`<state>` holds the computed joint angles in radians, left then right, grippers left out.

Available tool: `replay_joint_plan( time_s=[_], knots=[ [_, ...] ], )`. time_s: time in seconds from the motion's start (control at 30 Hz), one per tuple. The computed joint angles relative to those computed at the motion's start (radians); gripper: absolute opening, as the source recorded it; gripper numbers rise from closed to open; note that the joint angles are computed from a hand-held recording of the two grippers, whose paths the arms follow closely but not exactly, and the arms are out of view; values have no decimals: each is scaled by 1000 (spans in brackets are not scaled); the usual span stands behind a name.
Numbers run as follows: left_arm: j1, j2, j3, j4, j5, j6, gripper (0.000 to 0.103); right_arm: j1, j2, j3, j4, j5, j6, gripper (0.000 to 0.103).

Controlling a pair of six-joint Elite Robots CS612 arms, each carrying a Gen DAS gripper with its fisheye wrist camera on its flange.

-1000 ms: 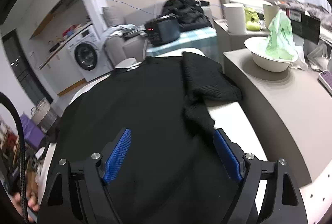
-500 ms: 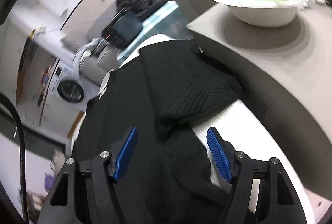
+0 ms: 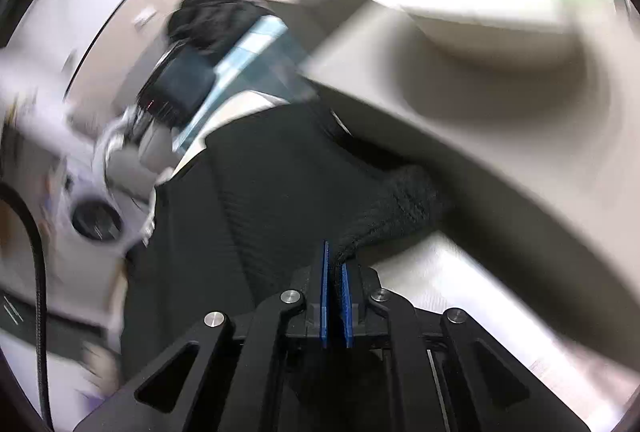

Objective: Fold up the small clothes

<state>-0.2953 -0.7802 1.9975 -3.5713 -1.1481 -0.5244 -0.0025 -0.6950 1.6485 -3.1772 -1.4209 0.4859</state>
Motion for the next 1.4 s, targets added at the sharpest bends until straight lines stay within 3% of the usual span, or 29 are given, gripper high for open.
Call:
replay_joint_plan(
  time_s=[0.07, 0.13, 0.17, 0.23, 0.3, 0.33, 0.4, 0.47, 0.6, 0.73, 0.83, 0.93, 1.0, 1.1, 1.13, 1.3, 1.33, 1.4],
  knots=[
    [-3, 0, 2, -1, 10, 2, 102, 41, -8, -3, -61, -158, -172, 6],
    [-3, -2, 6, 3, 12, -4, 102, 76, -6, -5, -190, -212, -381, 6],
    [-3, -2, 7, 5, 13, -8, 102, 82, -5, 1, -242, -188, -452, 6],
    [-3, -2, 6, 8, 15, -14, 102, 87, -18, 14, -278, -18, -656, 6],
    [-4, -1, 7, 10, 18, -23, 102, 92, -46, 35, -148, 186, -863, 8],
    [-5, -1, 7, 10, 15, -28, 102, 86, -60, 38, -46, 244, -968, 8],
    [-4, 1, 1, 17, -1, -39, 102, 93, -78, 45, 119, 265, -1078, 13],
    [-2, 3, -10, 26, -26, -48, 102, 80, -86, 66, 149, 278, -1054, 16],
    [2, 19, -48, 37, -100, -37, 102, 31, -89, 96, 77, 321, -859, 36],
    [3, 45, -110, 63, -204, -26, 102, 20, -66, 67, 54, 256, -730, 36],
    [5, 71, -168, 96, -312, -22, 100, 20, -63, 63, 66, 249, -712, 36],
    [6, 104, -234, 141, -423, -18, 85, 25, -63, 69, 69, 195, -708, 36],
    [7, 131, -282, 162, -498, -11, 73, 17, -61, 68, 81, 197, -695, 36],
    [-2, 163, -346, 208, -527, 5, 51, 9, -58, 70, 97, 184, -689, 36],
    [-4, 176, -369, 218, -546, 5, 49, 9, -59, 83, 90, 183, -685, 36],
    [-32, 204, -425, 268, -516, 27, 26, 21, -46, 77, 74, 160, -722, 36],
    [-35, 203, -423, 266, -503, 36, 26, 27, -41, 70, 74, 149, -735, 35],
    [-39, 200, -420, 276, -498, 53, 26, 38, -37, 61, 96, 88, -759, 23]
  ],
)
